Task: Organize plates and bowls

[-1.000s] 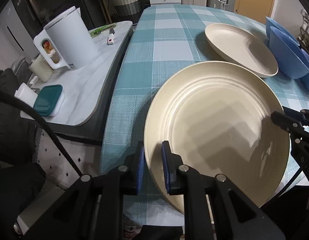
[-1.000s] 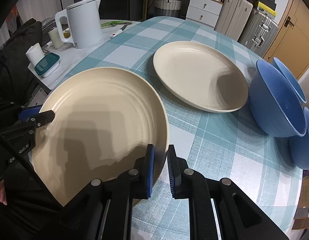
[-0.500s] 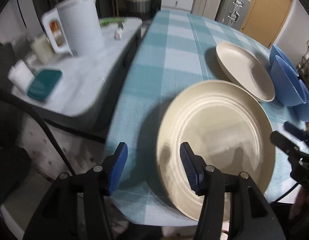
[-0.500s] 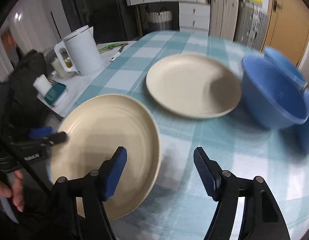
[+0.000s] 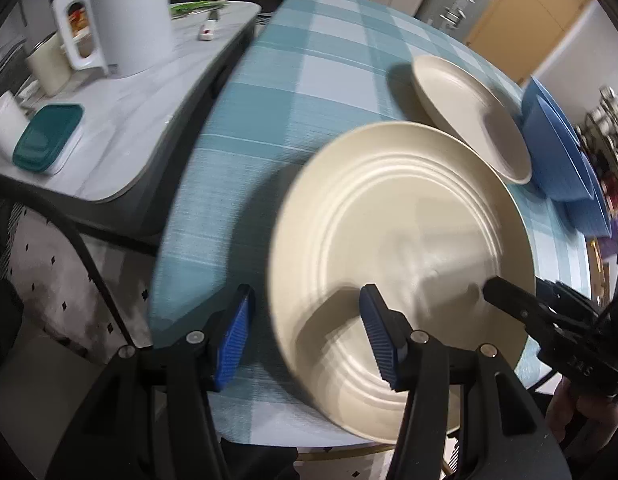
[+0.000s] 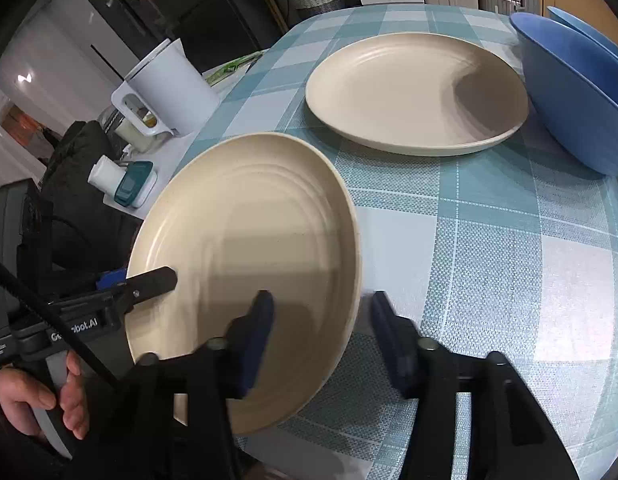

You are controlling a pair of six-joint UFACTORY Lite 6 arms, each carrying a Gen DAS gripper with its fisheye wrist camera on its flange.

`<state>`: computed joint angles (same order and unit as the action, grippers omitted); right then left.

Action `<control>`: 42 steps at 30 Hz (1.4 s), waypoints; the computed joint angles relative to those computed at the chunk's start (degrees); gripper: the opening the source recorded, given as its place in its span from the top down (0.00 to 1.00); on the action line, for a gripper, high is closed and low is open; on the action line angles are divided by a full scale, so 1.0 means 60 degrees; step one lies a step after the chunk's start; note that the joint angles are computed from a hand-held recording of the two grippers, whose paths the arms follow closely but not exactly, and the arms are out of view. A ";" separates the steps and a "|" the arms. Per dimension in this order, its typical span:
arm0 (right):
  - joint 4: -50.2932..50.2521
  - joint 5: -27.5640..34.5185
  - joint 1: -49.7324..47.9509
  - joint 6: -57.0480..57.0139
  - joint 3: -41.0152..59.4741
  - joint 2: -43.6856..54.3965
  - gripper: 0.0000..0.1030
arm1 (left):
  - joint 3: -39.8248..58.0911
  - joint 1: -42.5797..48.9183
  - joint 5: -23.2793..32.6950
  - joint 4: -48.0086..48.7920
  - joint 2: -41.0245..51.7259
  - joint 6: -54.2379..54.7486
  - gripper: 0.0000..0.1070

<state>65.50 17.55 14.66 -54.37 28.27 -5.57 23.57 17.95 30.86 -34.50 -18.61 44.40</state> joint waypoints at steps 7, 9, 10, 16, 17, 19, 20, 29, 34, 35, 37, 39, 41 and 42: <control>0.0391 -0.0178 -0.0277 -0.0574 -0.0337 -0.0283 0.68 | -0.0101 -0.0813 -0.0156 0.0199 -0.0185 -0.0405 0.49; 0.0176 -0.0278 -0.0471 -0.0530 -0.0464 -0.0454 0.70 | -0.0088 -0.0997 -0.0168 0.0203 -0.0151 -0.0436 0.49; 0.0045 -0.0291 -0.0527 -0.0444 -0.0467 -0.0465 0.70 | -0.0093 -0.1206 -0.0228 0.0261 -0.0137 -0.0549 0.49; -0.0827 0.0011 -0.1471 -0.0232 -0.0685 -0.0842 0.70 | -0.0076 -0.2456 -0.0661 0.0665 -0.0068 -0.1491 0.48; -0.0843 0.0088 -0.1658 -0.0333 -0.0719 -0.0897 0.70 | -0.0035 -0.2581 -0.0688 0.0654 -0.0003 -0.1538 0.47; -0.0925 0.0193 -0.1875 -0.0401 -0.0746 -0.0934 0.70 | 0.0011 -0.3004 -0.0799 0.0811 0.0121 -0.1786 0.39; -0.1138 0.0181 -0.1856 -0.0205 -0.0707 -0.0925 0.70 | 0.0027 -0.3269 -0.0907 0.1075 0.0170 -0.2089 0.33; -0.3171 0.0083 -0.1970 0.1438 -0.0735 -0.1975 0.67 | 0.0038 -0.2715 -0.0864 0.2007 -0.0589 -0.3029 0.33; -0.4405 0.0696 -0.2586 0.1659 -0.0897 -0.4119 0.50 | 0.0313 -0.1437 -0.0045 0.1689 -0.2561 -0.2788 0.27; -0.4246 0.0856 -0.2857 0.1365 -0.0858 -0.4408 0.41 | 0.0485 -0.1256 0.0060 0.1256 -0.2680 -0.2464 0.19; -0.2814 0.1627 -0.3918 -0.0237 -0.0688 -0.4859 0.30 | 0.1125 -0.1456 -0.0017 0.1110 -0.2458 -0.2810 0.11; -0.1381 0.2413 -0.4903 -0.1511 -0.0540 -0.4840 0.22 | 0.1730 -0.1836 -0.0201 0.0996 -0.1878 -0.2920 0.11; -0.0262 0.3211 -0.5693 -0.2511 -0.0398 -0.4493 0.21 | 0.2796 -0.2634 -0.0523 0.1868 -0.0557 -0.3918 0.10; 0.0239 0.3511 -0.5997 -0.2939 -0.0383 -0.4275 0.21 | 0.3281 -0.2929 -0.0582 0.2317 0.0066 -0.4384 0.10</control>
